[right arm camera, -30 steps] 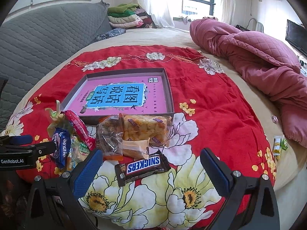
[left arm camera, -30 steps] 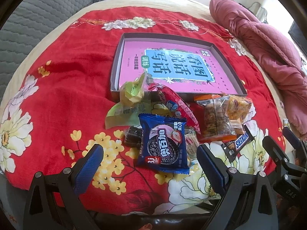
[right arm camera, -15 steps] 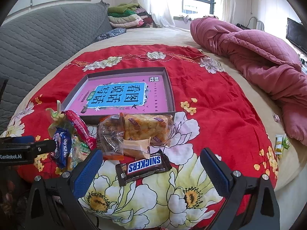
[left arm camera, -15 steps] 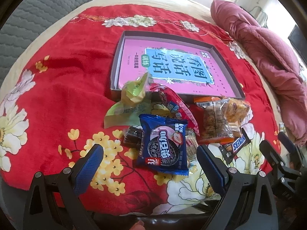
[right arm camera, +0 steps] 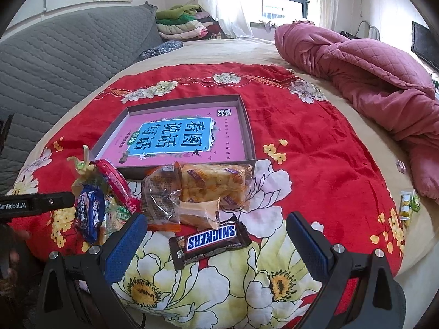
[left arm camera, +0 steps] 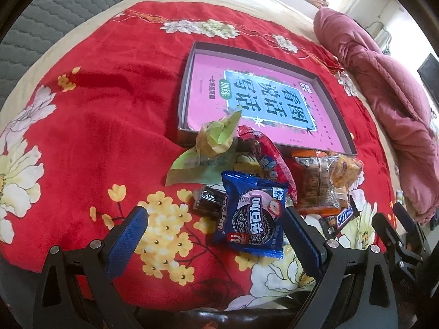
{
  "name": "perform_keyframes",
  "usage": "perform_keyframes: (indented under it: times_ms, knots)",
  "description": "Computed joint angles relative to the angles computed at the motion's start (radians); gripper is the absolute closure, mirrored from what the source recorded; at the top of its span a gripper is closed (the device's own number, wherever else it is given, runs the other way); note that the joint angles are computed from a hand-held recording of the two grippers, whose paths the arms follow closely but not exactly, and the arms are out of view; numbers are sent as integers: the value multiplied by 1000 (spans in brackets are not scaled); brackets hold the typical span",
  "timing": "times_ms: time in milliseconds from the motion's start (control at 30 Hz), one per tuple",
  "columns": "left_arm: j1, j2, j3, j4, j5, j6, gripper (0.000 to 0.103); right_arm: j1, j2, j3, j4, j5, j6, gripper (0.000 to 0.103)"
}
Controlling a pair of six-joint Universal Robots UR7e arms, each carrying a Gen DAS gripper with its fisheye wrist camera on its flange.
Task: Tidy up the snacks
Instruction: 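Move both tools toward the snack pile beside the pink tray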
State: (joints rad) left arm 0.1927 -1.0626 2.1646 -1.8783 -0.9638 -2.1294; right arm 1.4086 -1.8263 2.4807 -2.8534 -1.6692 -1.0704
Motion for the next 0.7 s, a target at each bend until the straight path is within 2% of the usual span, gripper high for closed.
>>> perform_keyframes:
  times_ms: [467,700]
  knots:
    - [29,62,-7,-128,-13,137,6,-13,61,-35,-5,10,61,1]
    - [40,72,10,-190,-20,158,6,-25,94,-67,28,-5,105,1]
